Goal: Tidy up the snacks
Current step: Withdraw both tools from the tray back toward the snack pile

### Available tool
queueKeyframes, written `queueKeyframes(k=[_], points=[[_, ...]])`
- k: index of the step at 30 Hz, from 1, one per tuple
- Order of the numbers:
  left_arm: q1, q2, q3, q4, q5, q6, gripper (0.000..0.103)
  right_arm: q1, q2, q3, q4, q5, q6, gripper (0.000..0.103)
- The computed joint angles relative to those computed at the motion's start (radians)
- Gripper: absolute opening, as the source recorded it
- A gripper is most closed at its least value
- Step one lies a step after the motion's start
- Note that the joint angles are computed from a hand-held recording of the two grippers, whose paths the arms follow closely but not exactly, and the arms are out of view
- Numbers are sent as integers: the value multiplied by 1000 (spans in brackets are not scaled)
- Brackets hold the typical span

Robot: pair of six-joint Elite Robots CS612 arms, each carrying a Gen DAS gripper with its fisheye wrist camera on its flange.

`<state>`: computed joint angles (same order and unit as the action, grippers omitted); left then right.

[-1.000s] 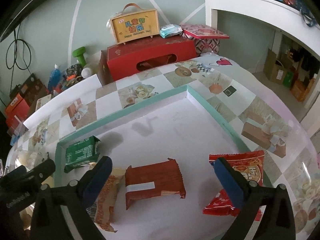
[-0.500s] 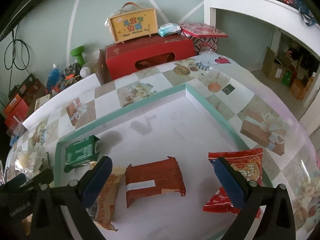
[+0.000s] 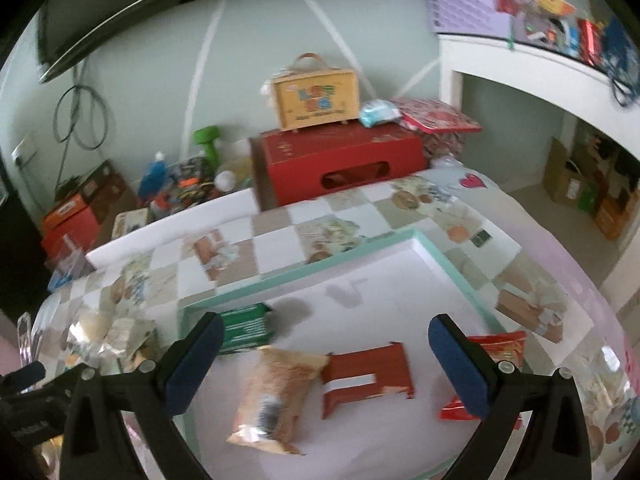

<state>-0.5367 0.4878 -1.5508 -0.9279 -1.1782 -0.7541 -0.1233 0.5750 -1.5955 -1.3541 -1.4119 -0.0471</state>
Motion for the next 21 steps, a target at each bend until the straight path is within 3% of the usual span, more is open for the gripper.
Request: queueKeyframes(k=[6,13,21], points=[[16,18,-80,73,25,-71,103,27,1,-13,9,16,-42,103],[45,37,-152,150,33,-169,103,51,1,-20,61,118,-50,103],[80,62,-211,214,8,-274,103,96,7,-28,152,205,-139,103]])
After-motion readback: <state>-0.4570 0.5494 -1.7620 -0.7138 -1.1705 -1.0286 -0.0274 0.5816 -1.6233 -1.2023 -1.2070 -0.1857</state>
